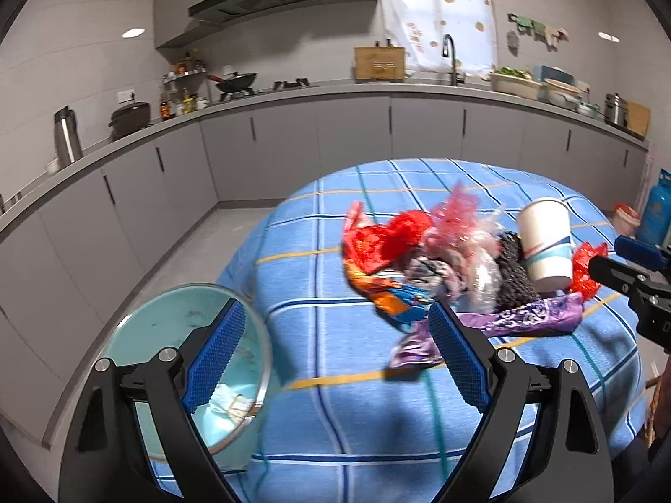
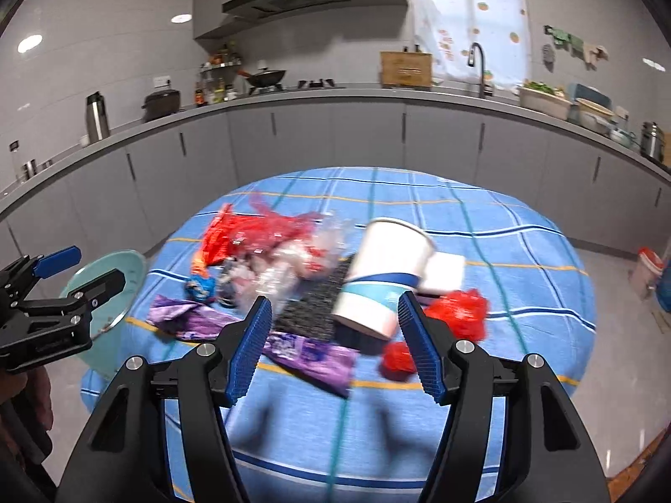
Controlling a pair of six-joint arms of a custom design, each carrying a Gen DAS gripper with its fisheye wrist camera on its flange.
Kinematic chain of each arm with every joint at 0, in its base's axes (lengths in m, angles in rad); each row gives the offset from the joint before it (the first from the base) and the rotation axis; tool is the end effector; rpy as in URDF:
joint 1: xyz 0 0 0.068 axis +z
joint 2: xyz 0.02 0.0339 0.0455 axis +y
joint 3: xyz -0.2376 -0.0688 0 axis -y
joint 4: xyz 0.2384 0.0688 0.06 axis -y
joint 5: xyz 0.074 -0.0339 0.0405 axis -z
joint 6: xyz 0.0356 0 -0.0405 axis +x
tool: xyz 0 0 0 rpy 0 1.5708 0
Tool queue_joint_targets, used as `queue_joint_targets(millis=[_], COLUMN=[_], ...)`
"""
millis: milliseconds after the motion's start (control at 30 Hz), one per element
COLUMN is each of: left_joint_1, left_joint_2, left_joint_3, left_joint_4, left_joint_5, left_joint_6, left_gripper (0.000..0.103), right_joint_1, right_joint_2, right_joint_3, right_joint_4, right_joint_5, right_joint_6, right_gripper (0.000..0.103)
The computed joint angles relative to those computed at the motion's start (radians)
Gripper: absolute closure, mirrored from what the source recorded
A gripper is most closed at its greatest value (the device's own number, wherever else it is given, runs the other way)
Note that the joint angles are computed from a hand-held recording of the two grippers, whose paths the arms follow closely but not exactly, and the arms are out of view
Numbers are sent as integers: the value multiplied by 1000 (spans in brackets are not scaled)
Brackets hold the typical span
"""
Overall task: Collect trash
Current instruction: 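Move both open tools back over the trash pile on the table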
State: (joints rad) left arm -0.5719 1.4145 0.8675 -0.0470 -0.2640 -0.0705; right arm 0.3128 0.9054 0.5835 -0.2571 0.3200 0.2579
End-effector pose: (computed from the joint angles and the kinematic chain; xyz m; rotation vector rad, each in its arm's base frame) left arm 0.2637 -0.1587 0.2148 0.3842 2.1082 -0.0893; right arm 0.2020 0.0536 0.2229 0.1262 2.1132 -0.0054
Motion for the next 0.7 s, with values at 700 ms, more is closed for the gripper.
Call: queue_joint_targets(millis=[700], left_joint_1=[-84], left_joint_2=[259], left_joint_3=[155], left_joint_4=[-22], left_joint_5=[55], left_joint_6=[15], left_gripper=[51], right_joint_1=[-345], right_joint_2=[53], right_joint_3=[-85], right_joint_4=[96], right_joint_5=[-80], right_joint_6=[6], right_gripper=[34])
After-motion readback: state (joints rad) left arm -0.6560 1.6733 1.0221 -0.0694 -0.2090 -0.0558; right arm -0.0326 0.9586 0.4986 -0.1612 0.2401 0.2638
